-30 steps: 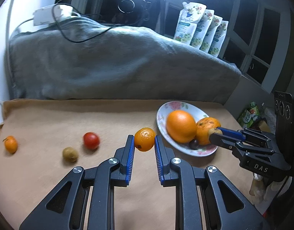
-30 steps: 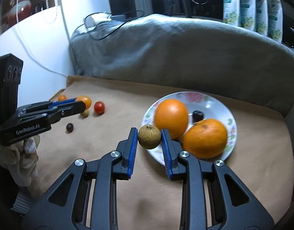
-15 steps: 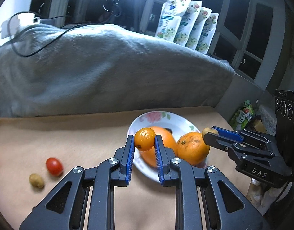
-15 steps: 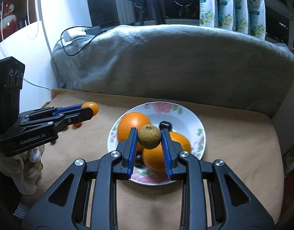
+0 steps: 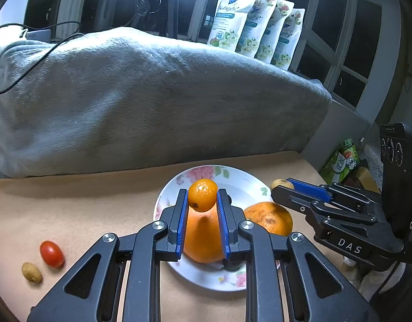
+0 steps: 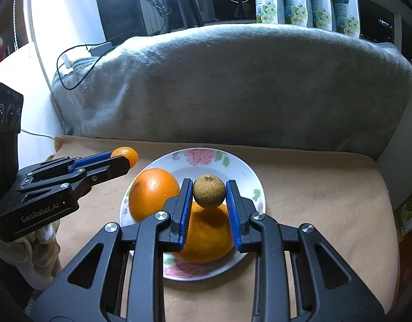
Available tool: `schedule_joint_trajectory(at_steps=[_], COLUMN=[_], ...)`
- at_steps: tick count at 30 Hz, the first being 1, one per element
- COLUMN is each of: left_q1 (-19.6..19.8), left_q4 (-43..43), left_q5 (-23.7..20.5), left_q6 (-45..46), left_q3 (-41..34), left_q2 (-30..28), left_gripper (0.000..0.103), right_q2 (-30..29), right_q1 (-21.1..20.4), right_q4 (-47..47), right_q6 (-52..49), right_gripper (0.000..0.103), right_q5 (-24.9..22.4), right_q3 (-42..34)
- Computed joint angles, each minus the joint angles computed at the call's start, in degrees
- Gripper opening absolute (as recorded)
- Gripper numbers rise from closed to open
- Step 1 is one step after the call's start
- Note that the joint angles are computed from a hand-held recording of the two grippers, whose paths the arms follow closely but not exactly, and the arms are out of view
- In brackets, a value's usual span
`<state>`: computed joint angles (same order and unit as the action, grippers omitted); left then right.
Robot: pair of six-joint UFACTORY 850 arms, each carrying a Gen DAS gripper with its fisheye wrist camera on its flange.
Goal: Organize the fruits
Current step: 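Carry the brown fruit onto the plate and open the right gripper, then move the right tool back over the table toward the remaining fruits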
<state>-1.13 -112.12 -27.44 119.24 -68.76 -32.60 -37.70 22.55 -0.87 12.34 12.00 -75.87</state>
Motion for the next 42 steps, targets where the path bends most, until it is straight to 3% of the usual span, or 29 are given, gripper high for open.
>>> schedule_joint_trajectory(at_steps=[12,35,37,39,42], left_q1=[-1.0,-1.6,-1.6,-1.6,-1.6], left_q4=[0.6,-2.2,-2.7,-3.5,-3.8], left_q5=[1.6,3.1,3.0,2.8,2.9], left_q6=[-0.5,2.6,3.3,4.3,4.7], left_q3=[-1.6,-1.4,-1.1,-0.8,-0.8], left_q2=[-1.4,-1.3,-1.1,-0.9,-0.8], left_gripper=[0.019,0.022,0.029,0.03,0.034], right_q2=[-1.7,-0.3,-0.1,0.3,0.7], right_q1=[-0.5,-0.5,-0.5,-0.4,-0.3], right_q4=[1.5,7.3,8.0,8.5,10.4], right_q6=[-1.4,-6.8,-7.3,-7.8,-9.6], right_gripper=[0.026,0.027,0.033,0.049,0.052], right_q5=[-1.9,-0.8,-0.5,0.4,0.8], right_q3=[-2.1,-0.7,-0.4,0.2,0.7])
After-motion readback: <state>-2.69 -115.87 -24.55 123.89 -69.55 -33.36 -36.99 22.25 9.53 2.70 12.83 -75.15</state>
